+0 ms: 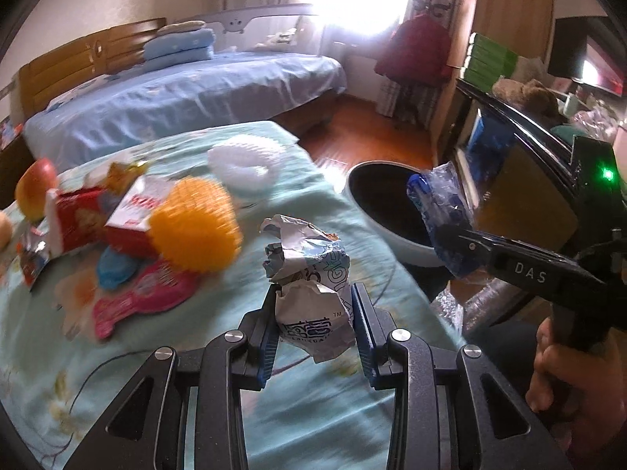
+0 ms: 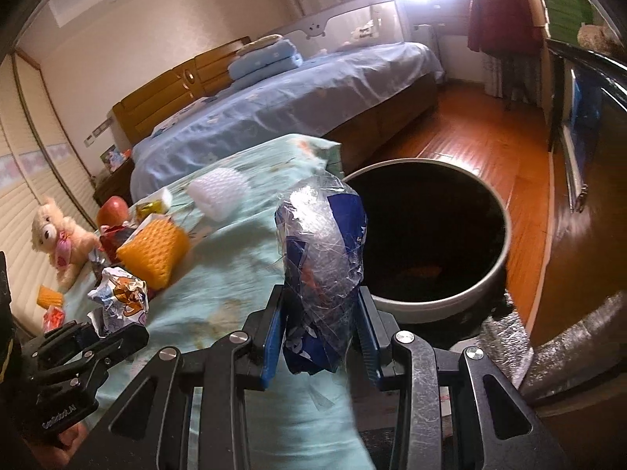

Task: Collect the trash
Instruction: 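Carry both items over the bin and open both tools to drop them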

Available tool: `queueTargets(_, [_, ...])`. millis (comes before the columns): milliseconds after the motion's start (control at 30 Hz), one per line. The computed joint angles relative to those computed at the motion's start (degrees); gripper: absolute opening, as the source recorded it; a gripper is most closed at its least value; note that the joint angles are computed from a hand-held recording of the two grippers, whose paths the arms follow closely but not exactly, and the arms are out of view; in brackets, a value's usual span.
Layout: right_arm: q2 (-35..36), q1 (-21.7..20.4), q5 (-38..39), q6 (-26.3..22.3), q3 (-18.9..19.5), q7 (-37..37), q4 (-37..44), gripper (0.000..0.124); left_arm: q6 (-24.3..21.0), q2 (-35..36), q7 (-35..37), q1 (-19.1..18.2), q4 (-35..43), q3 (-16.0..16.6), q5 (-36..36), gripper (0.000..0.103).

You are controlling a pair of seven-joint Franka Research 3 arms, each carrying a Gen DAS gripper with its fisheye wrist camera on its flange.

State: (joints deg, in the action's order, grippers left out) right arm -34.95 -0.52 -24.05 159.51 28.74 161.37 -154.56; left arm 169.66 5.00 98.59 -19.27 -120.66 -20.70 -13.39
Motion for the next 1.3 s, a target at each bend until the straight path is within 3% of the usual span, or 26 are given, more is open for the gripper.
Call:
queueTargets(533, [-2.4, -1.8, 2.5, -0.4, -4.6, -5.4, -2.9, 0.035, -4.1, 12.7, -10.8, -2.7, 15.1, -0.2, 15.8, 0.034])
queueTargets(667, [-1.9, -2.4, 3.4, 0.1, -5.7, -7.1, -3.2, 0.035, -6.4, 16.3, -11.5, -3.0, 19.9, -1.0, 17.0, 0.034])
queueTargets(1300, [1.6, -5.9, 8.5, 3.9, -10.7, -16.5, -3.0, 0.036, -19.5, 35.4, -13.4, -10.3, 48.9, 1.7, 21.7, 0.034])
